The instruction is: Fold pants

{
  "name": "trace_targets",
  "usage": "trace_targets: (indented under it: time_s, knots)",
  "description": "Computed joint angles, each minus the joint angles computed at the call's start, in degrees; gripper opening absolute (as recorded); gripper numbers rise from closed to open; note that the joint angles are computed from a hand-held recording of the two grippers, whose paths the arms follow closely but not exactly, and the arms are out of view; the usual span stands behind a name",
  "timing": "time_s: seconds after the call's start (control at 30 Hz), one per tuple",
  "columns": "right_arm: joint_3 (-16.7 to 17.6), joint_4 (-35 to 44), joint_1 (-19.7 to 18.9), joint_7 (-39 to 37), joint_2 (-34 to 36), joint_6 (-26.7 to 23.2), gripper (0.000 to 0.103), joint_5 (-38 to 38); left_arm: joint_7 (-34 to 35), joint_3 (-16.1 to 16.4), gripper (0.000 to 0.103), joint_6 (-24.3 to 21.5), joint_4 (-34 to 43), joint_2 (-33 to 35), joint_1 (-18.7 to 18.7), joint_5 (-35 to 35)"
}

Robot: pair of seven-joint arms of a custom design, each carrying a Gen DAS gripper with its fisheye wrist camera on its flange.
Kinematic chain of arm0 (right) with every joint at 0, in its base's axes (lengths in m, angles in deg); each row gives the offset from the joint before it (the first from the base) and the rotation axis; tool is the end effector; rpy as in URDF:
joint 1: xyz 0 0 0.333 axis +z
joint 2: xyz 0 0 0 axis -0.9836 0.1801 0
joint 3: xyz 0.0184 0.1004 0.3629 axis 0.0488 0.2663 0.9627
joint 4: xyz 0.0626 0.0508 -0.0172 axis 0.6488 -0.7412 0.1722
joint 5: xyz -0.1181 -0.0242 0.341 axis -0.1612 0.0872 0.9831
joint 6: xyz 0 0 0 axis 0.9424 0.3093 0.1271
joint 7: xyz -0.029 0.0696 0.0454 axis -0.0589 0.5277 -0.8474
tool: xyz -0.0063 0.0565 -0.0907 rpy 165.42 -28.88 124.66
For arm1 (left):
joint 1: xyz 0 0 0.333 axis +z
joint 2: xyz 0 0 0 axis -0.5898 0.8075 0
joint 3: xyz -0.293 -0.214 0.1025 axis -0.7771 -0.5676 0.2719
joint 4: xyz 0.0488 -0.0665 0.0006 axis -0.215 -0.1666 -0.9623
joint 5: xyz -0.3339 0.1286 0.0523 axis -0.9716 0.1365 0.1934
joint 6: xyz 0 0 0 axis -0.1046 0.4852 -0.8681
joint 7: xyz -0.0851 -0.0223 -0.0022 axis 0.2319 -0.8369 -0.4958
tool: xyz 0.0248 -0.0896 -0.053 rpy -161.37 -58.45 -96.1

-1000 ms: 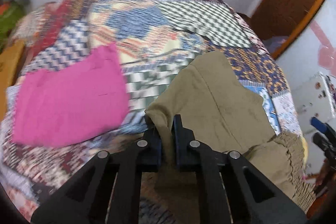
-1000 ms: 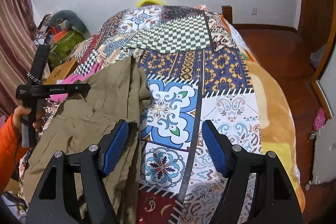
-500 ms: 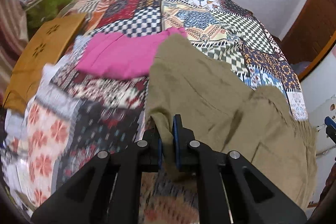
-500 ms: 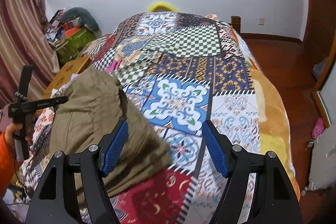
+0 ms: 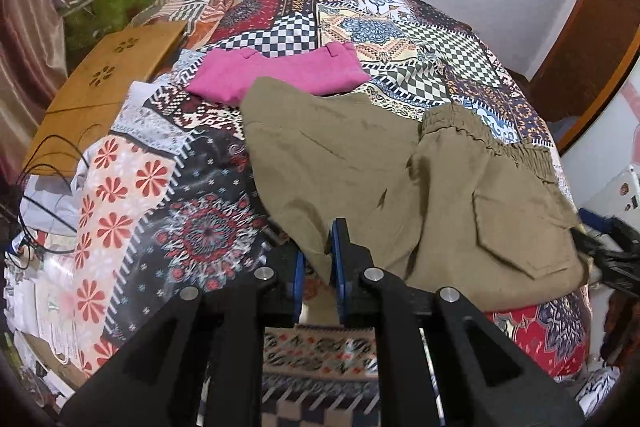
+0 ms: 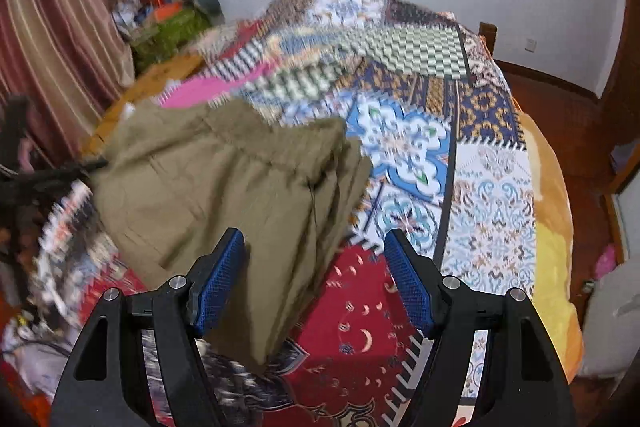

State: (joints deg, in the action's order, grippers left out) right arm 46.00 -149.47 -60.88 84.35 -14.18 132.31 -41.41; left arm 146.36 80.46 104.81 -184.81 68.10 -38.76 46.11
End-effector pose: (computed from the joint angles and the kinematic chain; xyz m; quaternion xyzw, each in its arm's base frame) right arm 0.4914 0.1984 0.4775 -0.7680 0.5556 -0.1224 0.2941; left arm 0.4673 -0.1074 0.4809 -0.7098 0.6428 -0.2377 0.1628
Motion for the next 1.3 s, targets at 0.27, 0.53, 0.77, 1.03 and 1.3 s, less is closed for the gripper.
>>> trace_targets:
  time_s: [0.27,0.53,0.77,1.03,1.3]
  knots:
    - [0.0,-0.5,-0.2,1.4,-0.2,0.9,0.069,-0.9,1.9,1.5,0.024,-1.1,-3.0,-3.5,1.5,-3.4]
    - [0.9,1.4,1.7,-11.1,-1.2,3.4,0.067,12.3,18.4,5.9,0.024,0.3,-1.5,-4.9,-6.2,-16.0]
    - [1.9,4.2,2.8,-20.6,0.3,-0.2,0.049,21.8,30.8,4.6,0.024,-2.1,1.0,-0.5,-8.9,-22.4]
    - [2.3,2.5,1.8,-17.6,1.5,-2.4,0.046,17.3,32.6,3.2,0.038,-0.7,-1.2,3.3,-3.4,-25.4]
    - [1.3,2.2,1.6,-16.8,0.1,-5.0,0.046,17.1,32.5,2.8,0.037,-3.1,-0.8,1.7,-2.4,-25.1]
